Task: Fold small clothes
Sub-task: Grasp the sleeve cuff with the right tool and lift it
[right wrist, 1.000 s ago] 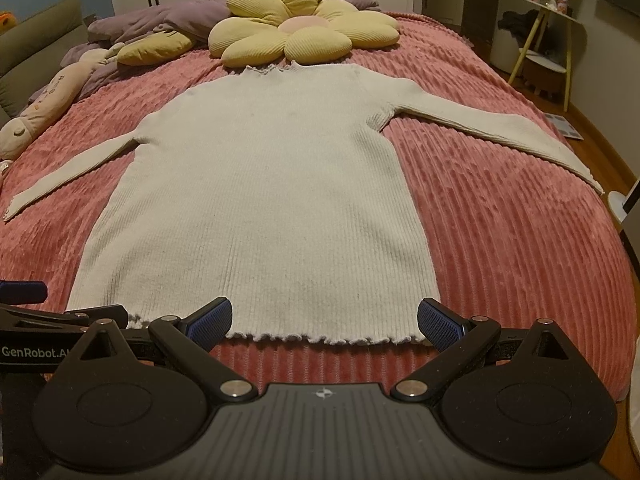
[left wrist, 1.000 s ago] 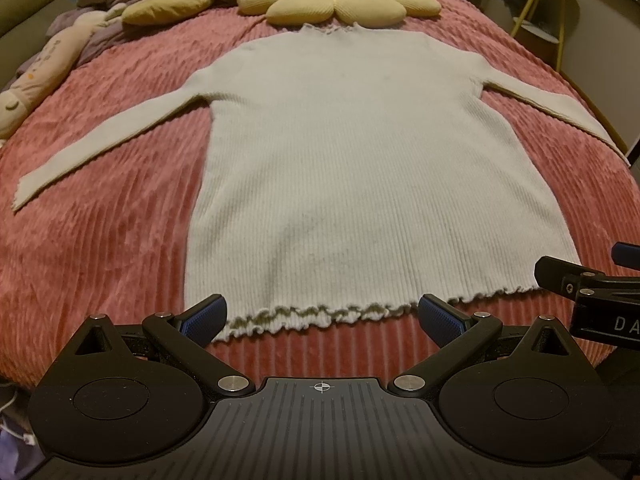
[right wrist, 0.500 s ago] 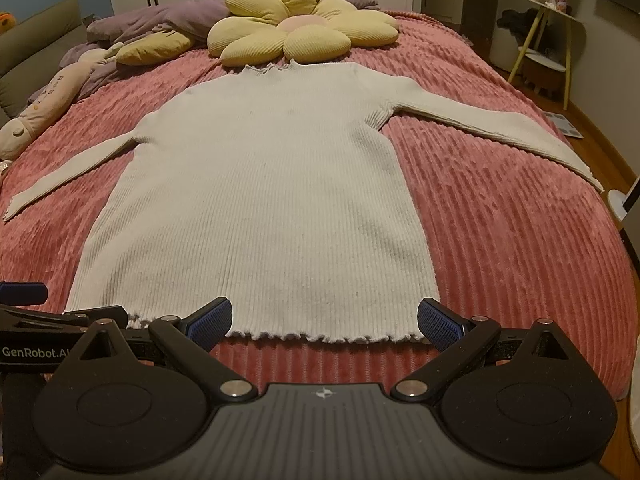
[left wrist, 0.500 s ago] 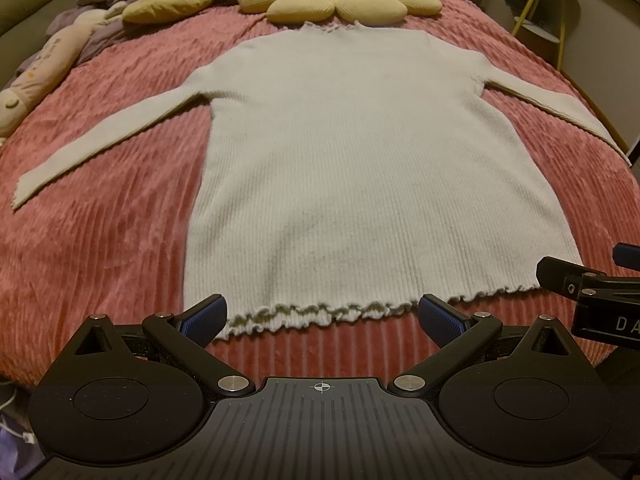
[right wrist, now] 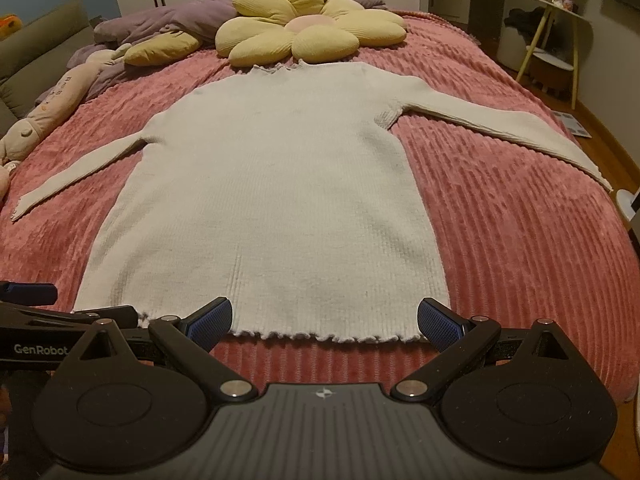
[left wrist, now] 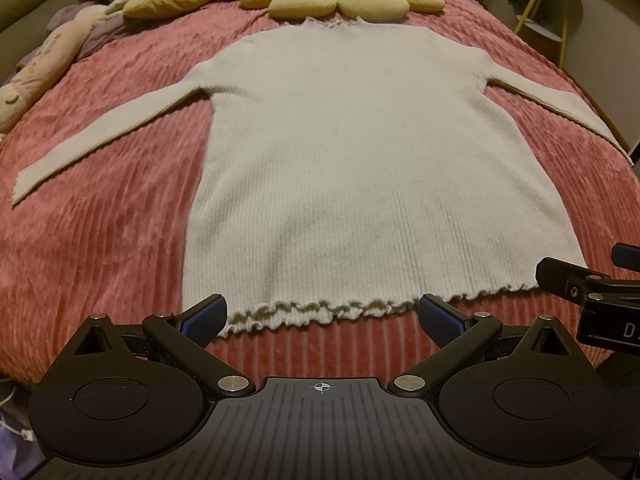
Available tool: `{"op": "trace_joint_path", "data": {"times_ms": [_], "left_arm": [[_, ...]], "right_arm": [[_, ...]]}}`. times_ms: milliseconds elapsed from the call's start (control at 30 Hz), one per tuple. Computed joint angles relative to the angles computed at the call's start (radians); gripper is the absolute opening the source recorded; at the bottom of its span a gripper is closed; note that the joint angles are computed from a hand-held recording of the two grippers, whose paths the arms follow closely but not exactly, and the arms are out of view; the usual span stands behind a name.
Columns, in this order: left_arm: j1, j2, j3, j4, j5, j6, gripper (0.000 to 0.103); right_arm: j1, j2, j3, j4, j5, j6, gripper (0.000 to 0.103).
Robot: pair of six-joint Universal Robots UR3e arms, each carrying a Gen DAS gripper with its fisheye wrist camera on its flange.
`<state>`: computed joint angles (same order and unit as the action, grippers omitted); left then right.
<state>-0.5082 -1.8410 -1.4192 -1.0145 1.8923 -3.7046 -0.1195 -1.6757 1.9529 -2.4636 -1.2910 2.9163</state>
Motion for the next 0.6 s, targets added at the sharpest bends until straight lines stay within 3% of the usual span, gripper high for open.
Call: {"op": "trace_joint_path", "data": {"times_ms": [200,333,467,600], "left_arm": [[0.008,-0.014,0.011,-0.004,-0.014,0.003,0.103],[0.021,-0.029,0.018,0.001,-0.031,0.013,0.103],[0.043,-0.049,0.020,0.029,-0.054,0.024,0.103],[0.071,-0.096,0.055,0.058,-0.073,0.056,0.103]], "right_arm": [[-0.035,-0.010,0.034,-0.029,0.059,-0.001,0.099],[-0.070,-0.011,0.092,-0.137,0.108,0.020,0.099],[-0.154,0.020,0.148,-0.239,0.216,0.078,0.099],[-0.212,0.108,0.127,-0.242,0.286,0.043,0.099]]}}
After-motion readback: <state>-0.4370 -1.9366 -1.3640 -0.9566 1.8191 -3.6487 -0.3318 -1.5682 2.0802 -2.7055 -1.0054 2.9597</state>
